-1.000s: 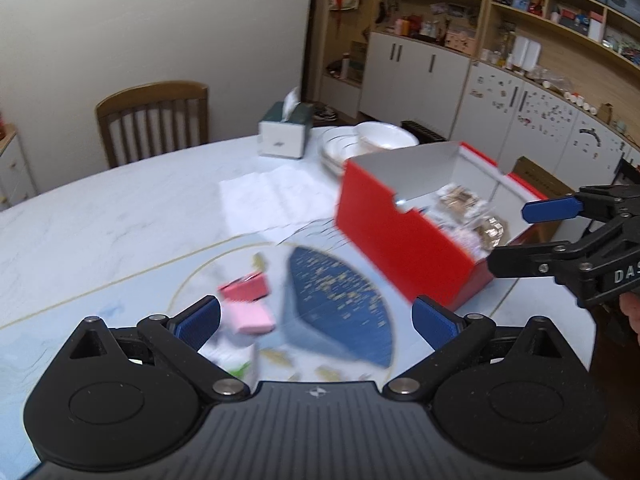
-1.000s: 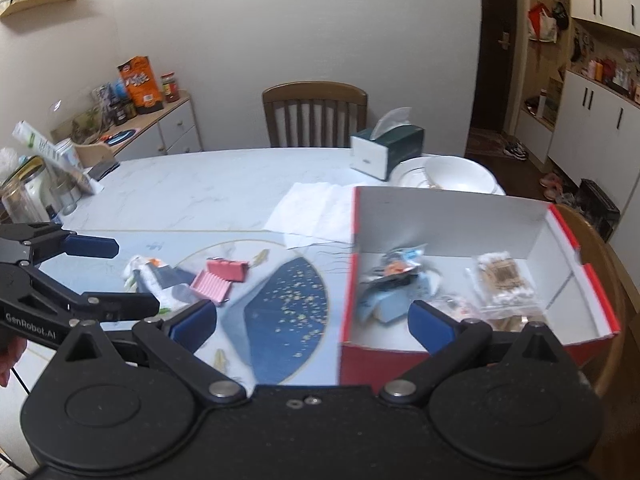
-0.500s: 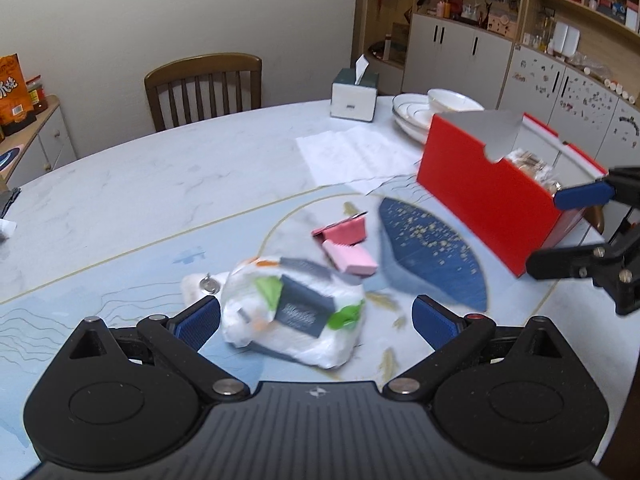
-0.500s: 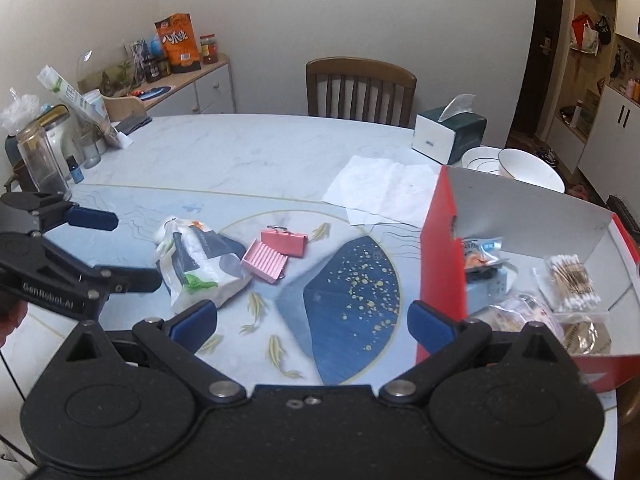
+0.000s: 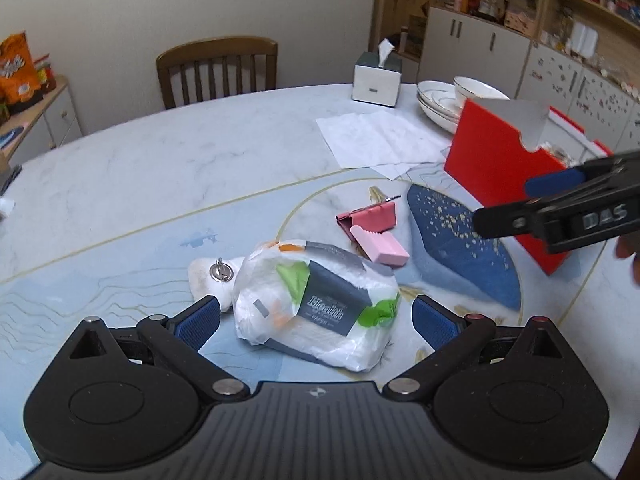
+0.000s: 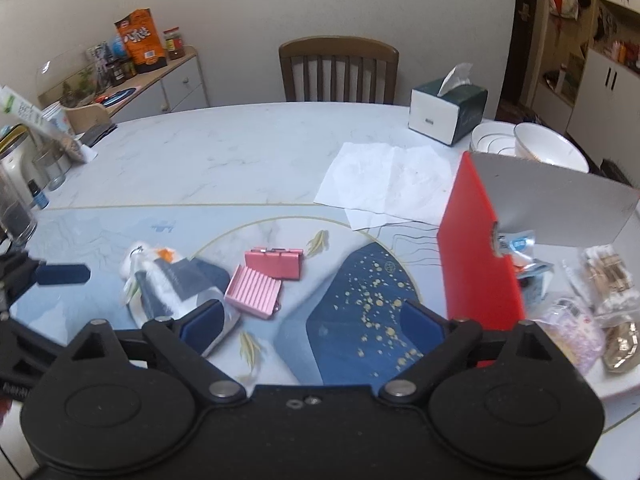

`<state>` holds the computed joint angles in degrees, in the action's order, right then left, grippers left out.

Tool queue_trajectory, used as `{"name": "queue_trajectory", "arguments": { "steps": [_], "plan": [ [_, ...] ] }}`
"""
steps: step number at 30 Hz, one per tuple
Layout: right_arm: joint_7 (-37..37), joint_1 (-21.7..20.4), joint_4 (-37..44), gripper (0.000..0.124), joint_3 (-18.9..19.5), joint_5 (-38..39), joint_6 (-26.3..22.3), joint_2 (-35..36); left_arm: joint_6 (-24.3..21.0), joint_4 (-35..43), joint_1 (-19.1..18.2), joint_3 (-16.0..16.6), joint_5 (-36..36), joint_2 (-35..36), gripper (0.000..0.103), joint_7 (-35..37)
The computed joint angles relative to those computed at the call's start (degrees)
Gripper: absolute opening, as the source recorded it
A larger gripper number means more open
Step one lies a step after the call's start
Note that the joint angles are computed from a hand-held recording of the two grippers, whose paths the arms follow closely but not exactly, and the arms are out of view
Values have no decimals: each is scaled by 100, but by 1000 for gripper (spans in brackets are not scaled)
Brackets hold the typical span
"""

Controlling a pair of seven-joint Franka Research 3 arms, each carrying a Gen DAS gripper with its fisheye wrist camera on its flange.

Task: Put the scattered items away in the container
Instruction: 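Withdraw both tools from the box back over the table items, then grasp the wet-wipe bag with the left tool while the right tool grasps the pink comb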

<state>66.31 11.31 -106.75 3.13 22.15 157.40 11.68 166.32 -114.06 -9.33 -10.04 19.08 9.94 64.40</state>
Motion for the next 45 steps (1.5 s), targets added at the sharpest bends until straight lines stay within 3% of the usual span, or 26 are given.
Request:
{"name": "queue_trajectory", "arguments": {
  "steps": [7, 15, 20, 27, 32, 40, 45],
  "plan": [
    [171, 88, 547, 90, 25, -154, -239, 485, -558, 386, -59, 46, -237, 196, 102, -806],
    [398, 125, 1102, 87, 61, -148, -570, 932, -844, 676, 104, -143, -1049, 479, 102, -878],
    [786, 231, 1440, 80, -35, -388, -803, 1228, -989, 885, 61, -124, -1047, 647, 102, -971],
    [938, 282, 1592, 79, -28, -568, -934, 1394, -1043, 981, 8, -89, -943, 750, 102, -1079],
    [1018, 285, 1661, 69, -28, -637, -1043, 1453, -1075, 1026, -22, -66, -853, 787, 101, -1163],
    [971, 270, 1591, 55, 10, -624, -1010, 1412, -1108, 1030, -21, -81, -819, 797, 81, -1251],
    [813, 230, 1445, 45, 49, -546, -984, 1310, -1012, 892, 116, -248, -1159, 737, 71, -902]
  ]
}}
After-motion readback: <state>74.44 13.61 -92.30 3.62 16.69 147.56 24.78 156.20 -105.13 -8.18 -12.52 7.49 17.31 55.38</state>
